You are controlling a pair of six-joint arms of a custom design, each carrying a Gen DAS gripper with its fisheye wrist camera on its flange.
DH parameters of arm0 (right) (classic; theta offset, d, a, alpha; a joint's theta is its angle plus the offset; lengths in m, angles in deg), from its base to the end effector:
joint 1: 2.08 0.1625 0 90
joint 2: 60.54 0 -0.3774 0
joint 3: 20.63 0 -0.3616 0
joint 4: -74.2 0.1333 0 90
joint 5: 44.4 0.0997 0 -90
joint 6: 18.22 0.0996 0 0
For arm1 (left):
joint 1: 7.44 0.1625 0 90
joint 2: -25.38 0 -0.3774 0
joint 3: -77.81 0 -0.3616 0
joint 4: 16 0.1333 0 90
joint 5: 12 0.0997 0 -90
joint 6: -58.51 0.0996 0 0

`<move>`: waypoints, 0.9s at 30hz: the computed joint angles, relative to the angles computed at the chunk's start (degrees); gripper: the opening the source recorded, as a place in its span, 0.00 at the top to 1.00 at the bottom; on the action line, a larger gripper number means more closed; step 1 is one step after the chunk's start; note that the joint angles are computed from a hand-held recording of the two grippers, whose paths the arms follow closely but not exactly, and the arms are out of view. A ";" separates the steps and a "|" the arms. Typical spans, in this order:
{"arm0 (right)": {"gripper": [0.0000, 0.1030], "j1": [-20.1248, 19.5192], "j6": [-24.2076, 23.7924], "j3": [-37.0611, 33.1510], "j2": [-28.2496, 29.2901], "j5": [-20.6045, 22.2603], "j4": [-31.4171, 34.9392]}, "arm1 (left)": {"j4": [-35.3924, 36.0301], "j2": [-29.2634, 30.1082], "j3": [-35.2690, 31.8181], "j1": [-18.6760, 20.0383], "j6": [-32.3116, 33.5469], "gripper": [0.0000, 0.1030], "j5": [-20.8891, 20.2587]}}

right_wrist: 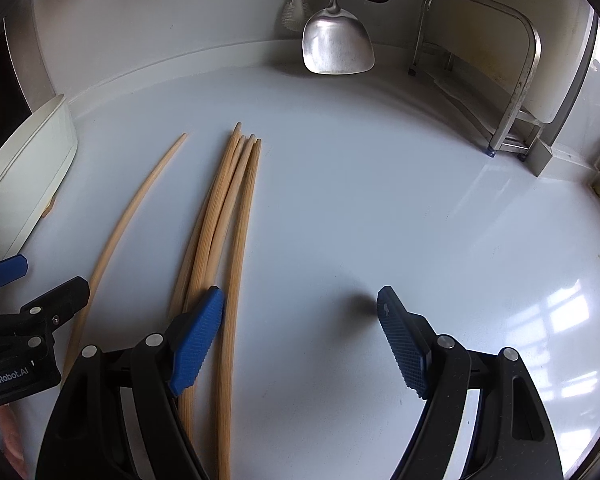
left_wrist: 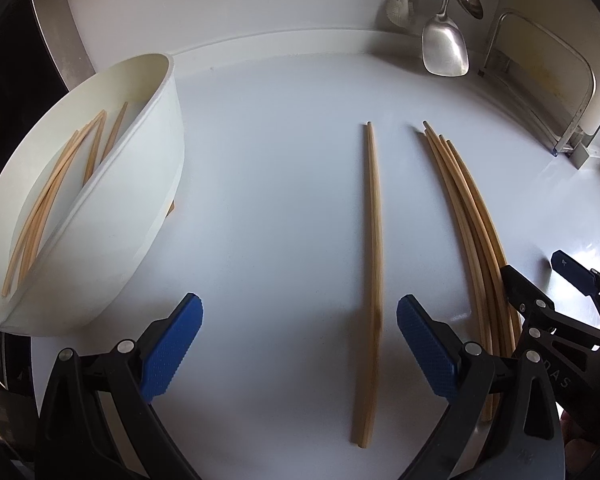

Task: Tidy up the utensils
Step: 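Grasp a chopstick with the left tool while the right tool grasps another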

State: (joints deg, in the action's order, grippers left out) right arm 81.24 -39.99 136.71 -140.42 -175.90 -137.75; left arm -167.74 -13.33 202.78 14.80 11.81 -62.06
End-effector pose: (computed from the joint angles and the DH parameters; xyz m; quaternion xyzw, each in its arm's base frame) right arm 0.0356 -0.2742 0.1977 -0.0193 -0.8757 0.2626 0.4049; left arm -0.2744 -0.3253 -0.0732 0.2391 0.8897 -0.1726 0.3485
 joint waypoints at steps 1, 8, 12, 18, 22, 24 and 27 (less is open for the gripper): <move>0.28 -0.13 -0.33 0.00 -0.08 0.02 -0.22 | -0.01 0.23 -0.21 -0.03 0.12 0.07 0.08; 0.28 -3.10 -1.66 0.91 -3.28 1.43 -0.55 | 0.06 1.55 -1.69 0.29 0.68 0.07 0.50; 0.28 -4.70 -2.21 1.67 -6.10 1.75 0.51 | 1.09 2.26 -2.59 0.52 0.33 0.07 0.65; 0.28 -5.73 -2.70 2.78 -9.31 3.24 2.90 | 1.78 3.84 -4.63 1.56 1.25 0.07 0.76; 0.28 -5.55 -2.98 2.73 -8.19 3.38 1.60 | 0.95 4.37 -4.99 1.71 1.38 0.07 0.78; 0.28 -5.59 -3.13 2.69 -7.56 3.44 0.78 | 0.65 4.59 -5.13 1.77 1.44 0.07 0.87; 0.28 -5.93 -3.37 2.99 -7.52 3.52 -0.09 | 0.14 4.68 -5.23 2.14 1.23 0.07 0.71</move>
State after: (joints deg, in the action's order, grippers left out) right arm 75.31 -43.36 139.70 -147.95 -172.39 -137.84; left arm -167.59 -8.65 197.54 16.94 13.04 -61.35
